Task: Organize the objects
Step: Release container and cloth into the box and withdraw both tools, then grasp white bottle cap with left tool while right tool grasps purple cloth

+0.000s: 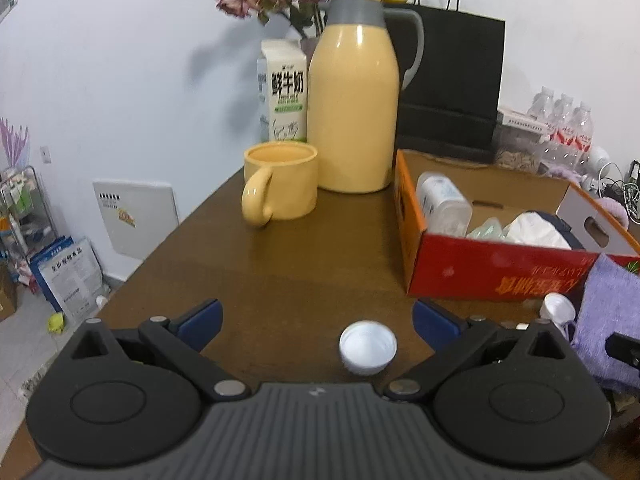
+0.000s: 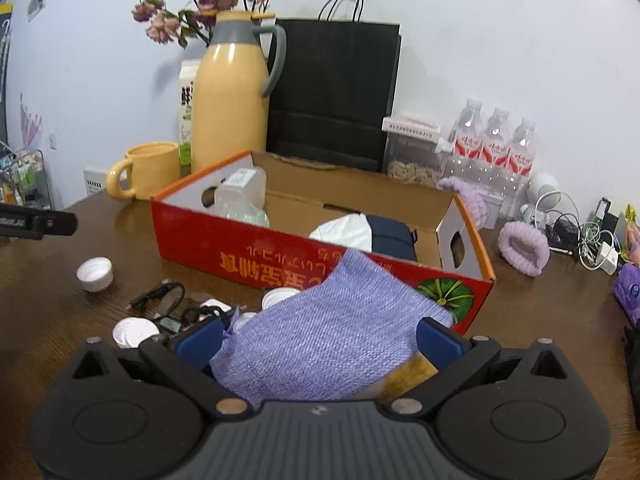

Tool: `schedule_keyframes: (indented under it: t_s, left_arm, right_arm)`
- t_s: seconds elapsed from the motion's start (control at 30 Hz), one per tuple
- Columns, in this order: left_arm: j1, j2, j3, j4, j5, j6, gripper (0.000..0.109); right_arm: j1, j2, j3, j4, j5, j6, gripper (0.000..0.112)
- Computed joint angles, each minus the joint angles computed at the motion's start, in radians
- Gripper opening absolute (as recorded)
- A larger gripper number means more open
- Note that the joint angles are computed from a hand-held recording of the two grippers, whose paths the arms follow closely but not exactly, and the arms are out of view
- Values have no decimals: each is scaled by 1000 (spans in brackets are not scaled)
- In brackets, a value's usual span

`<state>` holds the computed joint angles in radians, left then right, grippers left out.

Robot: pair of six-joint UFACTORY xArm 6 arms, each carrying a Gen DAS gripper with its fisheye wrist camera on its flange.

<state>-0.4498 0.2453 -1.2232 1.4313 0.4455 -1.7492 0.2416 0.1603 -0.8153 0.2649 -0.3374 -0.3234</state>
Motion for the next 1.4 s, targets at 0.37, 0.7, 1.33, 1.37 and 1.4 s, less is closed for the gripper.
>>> schedule_keyframes:
  t_s: [0.37,0.7,1.33,1.37,1.4]
  left_arm:
    - [4,38,-17,-35,-20,33,103]
    - [-18,93,-68,-104,12,111,103]
    - [-23,191,-163,-165,-15,191,103]
    - [-23,198,-171,-184,-15,206,103]
    - [-21,205,-178,-200,-18,217,103]
  right_arm:
    - [75,90,-66,308,-96,-297,83]
    - [46,98,-22,148,-170,-210,60]
    - [-61,87,36,-268,-245,158,5]
    - [-65,87,38,-283,-251,173,5]
    - [-70,86,40,-296,-257,186,4]
